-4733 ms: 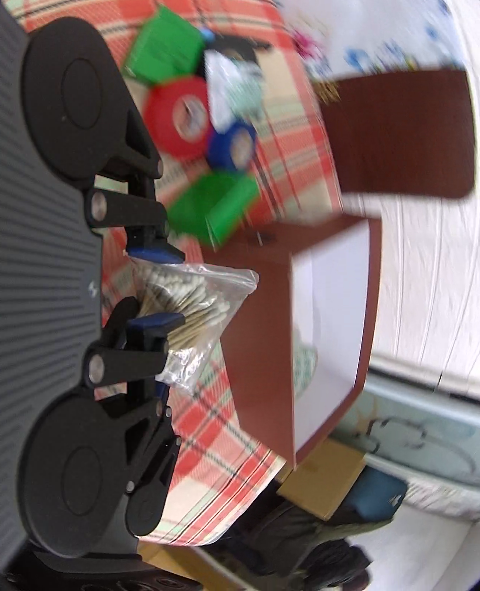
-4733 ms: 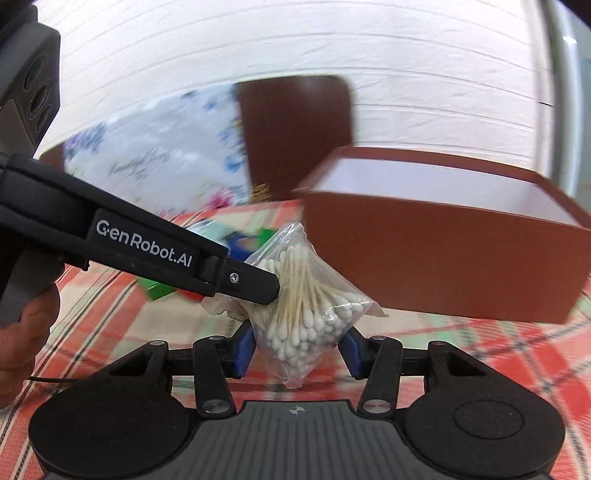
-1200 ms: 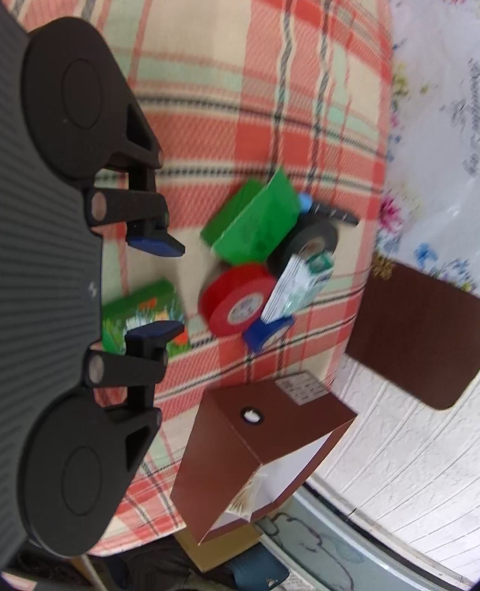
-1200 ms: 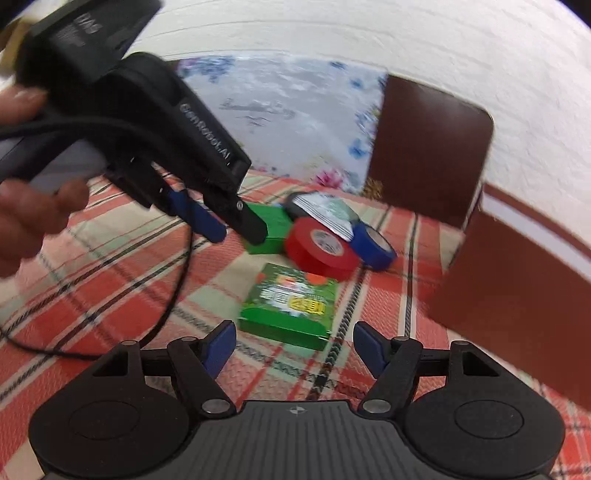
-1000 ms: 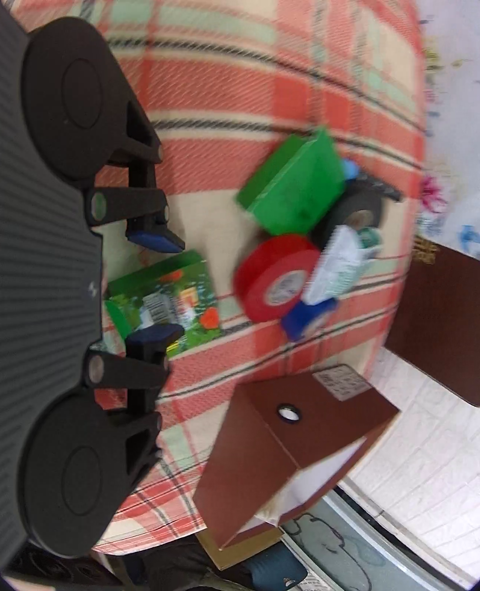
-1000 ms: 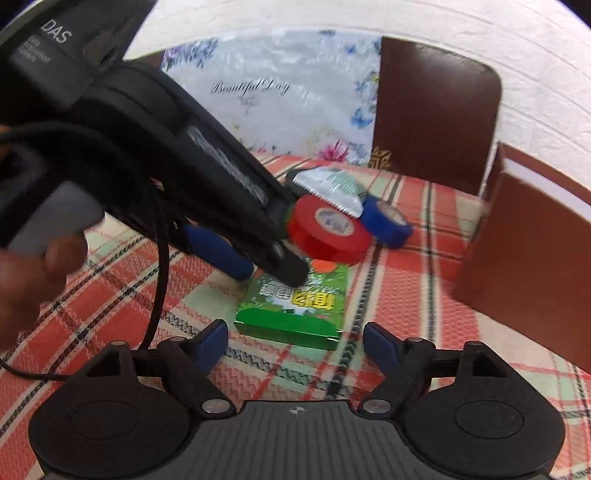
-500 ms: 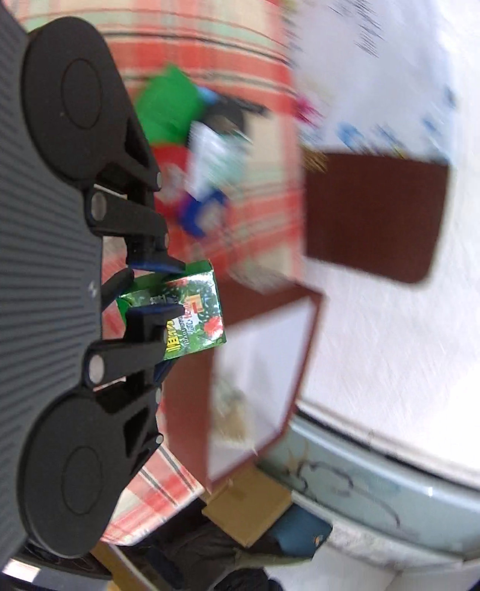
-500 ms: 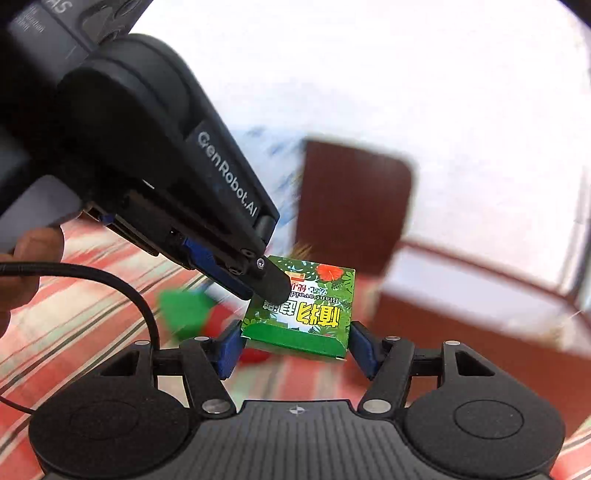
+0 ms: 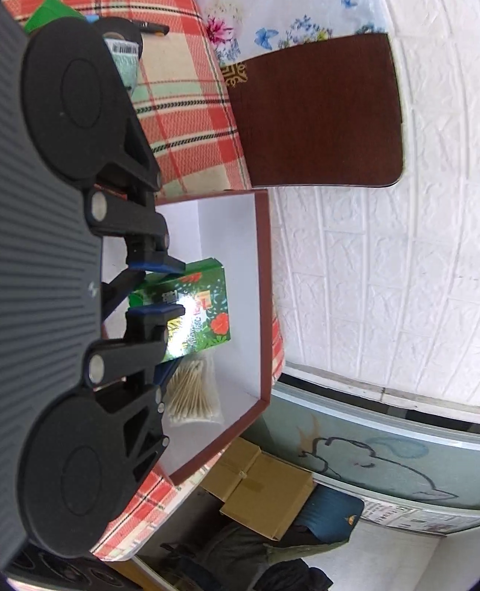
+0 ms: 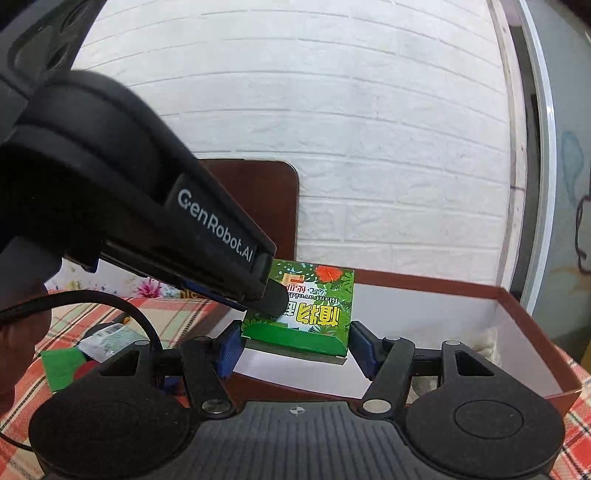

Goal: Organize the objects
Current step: 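Lower the green box into the brown box and open the left gripper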

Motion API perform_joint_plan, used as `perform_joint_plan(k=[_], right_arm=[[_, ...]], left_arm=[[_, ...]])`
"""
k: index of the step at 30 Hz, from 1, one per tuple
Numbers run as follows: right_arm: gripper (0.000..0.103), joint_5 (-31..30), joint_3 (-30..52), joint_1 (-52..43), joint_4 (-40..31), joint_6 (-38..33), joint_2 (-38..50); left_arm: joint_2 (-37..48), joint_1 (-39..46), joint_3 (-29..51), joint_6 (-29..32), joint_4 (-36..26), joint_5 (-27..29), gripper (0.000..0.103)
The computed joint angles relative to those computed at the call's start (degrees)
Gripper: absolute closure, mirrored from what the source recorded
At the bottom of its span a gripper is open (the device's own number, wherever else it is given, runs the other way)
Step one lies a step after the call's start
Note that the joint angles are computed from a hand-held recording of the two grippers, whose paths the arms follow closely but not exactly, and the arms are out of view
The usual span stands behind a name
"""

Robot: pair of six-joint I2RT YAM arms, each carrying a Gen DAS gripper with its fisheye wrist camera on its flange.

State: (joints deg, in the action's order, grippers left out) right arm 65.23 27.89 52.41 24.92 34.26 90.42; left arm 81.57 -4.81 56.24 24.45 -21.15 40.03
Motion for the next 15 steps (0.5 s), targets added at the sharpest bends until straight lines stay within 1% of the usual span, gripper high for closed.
perform_joint_plan(k=[2,4,6,7,9,10,11,12,13,14,15], right_arm=[[0.041,-1.6,-0.3,-1.8,1.8,-0.2,1.1],[0.040,-2.9,-1.3,-3.1,5.9,-1.1,2.6],[0.039,-2.6,-1.3,-3.1,6.8,-1.4,3.1],[0.039,-1.9,-1.0,-2.8,6.7,-1.6,3.4],[0.040,1.3,-0.4,-0.3,3.6,0.2,3.1],[0.040,2.4,-0.3,0.6,3.4,0.4,3.2],[0.040,3.7,0.0,1.6,2.8,0.9,3.4],[0.040,5.6,0.0,3.3,0.8,2.6,2.9],[0.039,8.2,0.4,5.9,-4.4,6.6,1.7],[0.039,10.1,1.2,7.6,-7.3,9.5,2.2],[0.039,11.7,2.4,9.2,-11.8,13.5,2.8]], left_arm=[[1.3,-1.5,0.7,-0.6,0.1,-2.0,0.083],[1.9,-2.4,0.2,-1.1,1.2,-3.8,0.083],[1.5,-2.6,-0.9,-1.1,2.7,-4.5,0.083],[1.3,-2.3,-1.1,-0.9,2.5,-4.3,0.083],[0.8,-1.4,-1.0,-0.7,1.3,-3.1,0.083],[0.3,-0.7,-1.1,-0.3,0.7,-2.1,0.083],[-0.4,0.0,-1.5,-0.1,0.5,-1.5,0.083],[-1.2,0.6,-2.2,-0.1,0.9,-1.2,0.083],[-2.2,1.3,-3.0,-0.1,1.3,-0.8,0.083],[-3.0,2.1,-3.5,-0.2,1.5,-0.6,0.083],[-3.6,3.0,-4.0,-0.3,1.4,-0.4,0.083]])
